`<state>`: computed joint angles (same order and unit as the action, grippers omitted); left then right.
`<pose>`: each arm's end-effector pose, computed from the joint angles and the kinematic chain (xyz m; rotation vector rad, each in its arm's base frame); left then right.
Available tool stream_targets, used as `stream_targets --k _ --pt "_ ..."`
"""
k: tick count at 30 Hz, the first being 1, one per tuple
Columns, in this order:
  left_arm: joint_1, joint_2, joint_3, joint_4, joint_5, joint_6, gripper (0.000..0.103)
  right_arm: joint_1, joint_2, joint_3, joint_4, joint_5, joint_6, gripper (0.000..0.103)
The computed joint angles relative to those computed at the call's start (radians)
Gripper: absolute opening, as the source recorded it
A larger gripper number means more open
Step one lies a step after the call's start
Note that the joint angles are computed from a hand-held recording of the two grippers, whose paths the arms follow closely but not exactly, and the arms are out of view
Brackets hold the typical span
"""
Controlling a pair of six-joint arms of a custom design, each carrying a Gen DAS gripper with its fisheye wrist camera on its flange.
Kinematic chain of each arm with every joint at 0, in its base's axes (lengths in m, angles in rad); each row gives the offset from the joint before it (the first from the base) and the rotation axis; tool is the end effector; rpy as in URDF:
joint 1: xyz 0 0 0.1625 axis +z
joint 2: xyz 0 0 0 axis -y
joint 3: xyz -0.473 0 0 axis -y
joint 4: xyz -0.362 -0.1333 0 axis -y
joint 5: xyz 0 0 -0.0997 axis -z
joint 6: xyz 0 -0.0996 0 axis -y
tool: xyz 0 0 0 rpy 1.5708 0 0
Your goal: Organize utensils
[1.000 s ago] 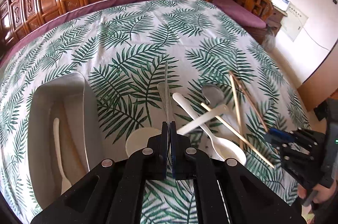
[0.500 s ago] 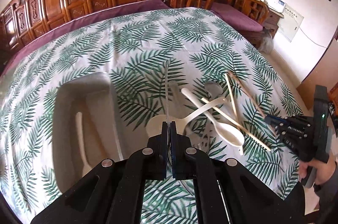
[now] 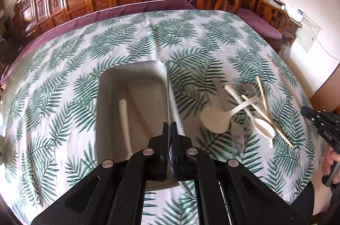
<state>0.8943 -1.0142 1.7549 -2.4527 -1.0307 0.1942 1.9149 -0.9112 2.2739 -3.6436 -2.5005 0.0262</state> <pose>-0.2491 -0.6050 0.2493 1.0617 2.4047 -0.3542 0.2120 -0.4330 0.2019 -0.0548 -2.2013 0.9888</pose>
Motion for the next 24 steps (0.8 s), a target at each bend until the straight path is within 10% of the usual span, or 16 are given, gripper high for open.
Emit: stream_targets --k 24 --pt "0.068 0.000 -0.060 0.022 -0.022 0.005 0.002 0.131 0.239 -0.391 0.329 0.092 0.043 0.006"
